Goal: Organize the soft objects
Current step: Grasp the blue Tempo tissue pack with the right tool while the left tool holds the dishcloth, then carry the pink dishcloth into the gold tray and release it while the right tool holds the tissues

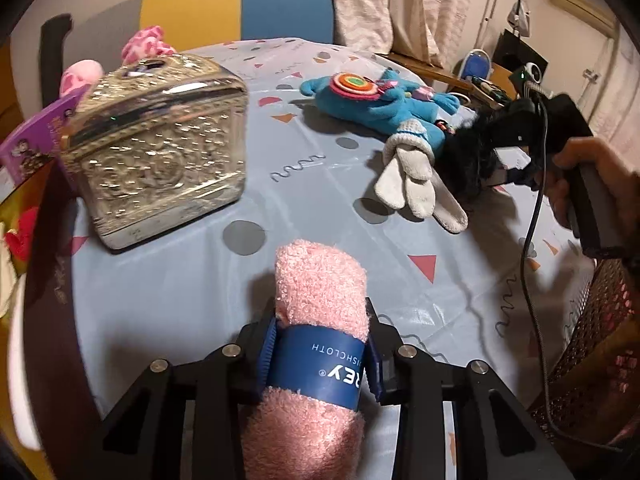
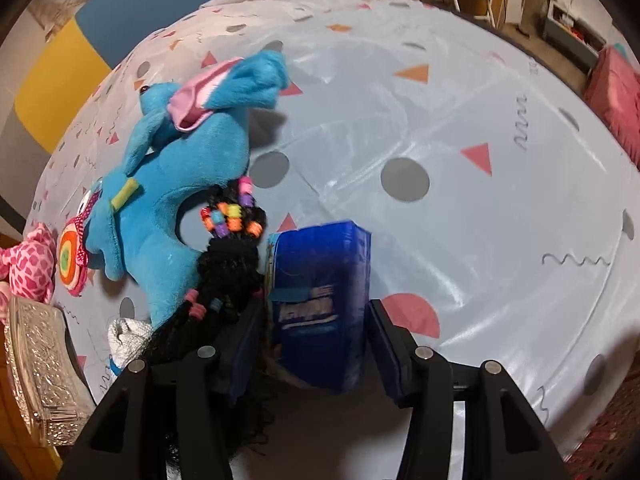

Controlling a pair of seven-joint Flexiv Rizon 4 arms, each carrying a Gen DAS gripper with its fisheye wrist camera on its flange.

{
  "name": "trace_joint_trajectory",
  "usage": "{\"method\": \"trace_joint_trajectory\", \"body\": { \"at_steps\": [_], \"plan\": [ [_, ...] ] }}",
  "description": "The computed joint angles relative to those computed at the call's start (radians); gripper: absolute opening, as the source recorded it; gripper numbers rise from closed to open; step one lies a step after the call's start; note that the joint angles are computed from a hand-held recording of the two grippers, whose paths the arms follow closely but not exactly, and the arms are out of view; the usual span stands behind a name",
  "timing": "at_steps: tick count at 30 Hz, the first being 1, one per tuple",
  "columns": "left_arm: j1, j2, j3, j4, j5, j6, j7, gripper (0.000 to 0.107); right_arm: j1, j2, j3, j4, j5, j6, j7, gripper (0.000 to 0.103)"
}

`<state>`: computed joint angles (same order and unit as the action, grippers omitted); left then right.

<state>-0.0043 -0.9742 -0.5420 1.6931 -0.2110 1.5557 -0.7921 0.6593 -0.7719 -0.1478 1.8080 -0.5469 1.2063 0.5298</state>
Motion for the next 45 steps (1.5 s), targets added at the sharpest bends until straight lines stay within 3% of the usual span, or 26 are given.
{"method": "trace_joint_trajectory", "body": {
  "at_steps": [3,5,14,21,26,29,36,39,45],
  "plan": [
    [0.031,0.022,-0.026,0.029,-0.004,0.012,-0.007,0.037,-0.050,-0.019,0.099,-0.103,0.048,-0.210,-0.133,0.035],
    [0.050,0.037,-0.043,0.048,-0.002,0.028,-0.017,0.037,-0.052,-0.028,0.111,-0.137,0.054,-0.275,-0.161,0.028],
    [0.144,0.081,-0.117,0.110,0.036,0.074,-0.065,0.037,-0.049,-0.013,0.102,-0.104,0.038,-0.250,-0.119,0.024],
    [0.273,0.090,-0.220,0.148,0.046,0.073,-0.108,0.037,-0.048,0.036,0.095,-0.029,0.014,-0.233,-0.070,0.024],
    [0.349,0.110,-0.235,0.147,0.021,0.069,-0.178,0.038,-0.055,0.031,0.104,-0.046,0.004,-0.266,-0.083,0.024],
    [0.355,0.127,-0.177,0.115,-0.018,0.059,-0.235,0.038,-0.052,0.030,0.104,-0.054,-0.004,-0.279,-0.077,0.024],
    [0.201,0.120,0.144,-0.091,-0.155,-0.101,-0.370,0.038,-0.045,0.036,0.110,-0.073,-0.021,-0.325,-0.069,0.024],
    [0.109,0.068,0.295,-0.231,-0.172,-0.193,-0.413,0.038,-0.043,0.049,0.117,-0.068,-0.028,-0.337,-0.065,0.024],
    [0.013,-0.075,0.456,-0.509,-0.146,-0.369,-0.507,0.040,-0.043,0.054,0.129,-0.082,-0.033,-0.367,-0.065,0.024]
  ]
}}
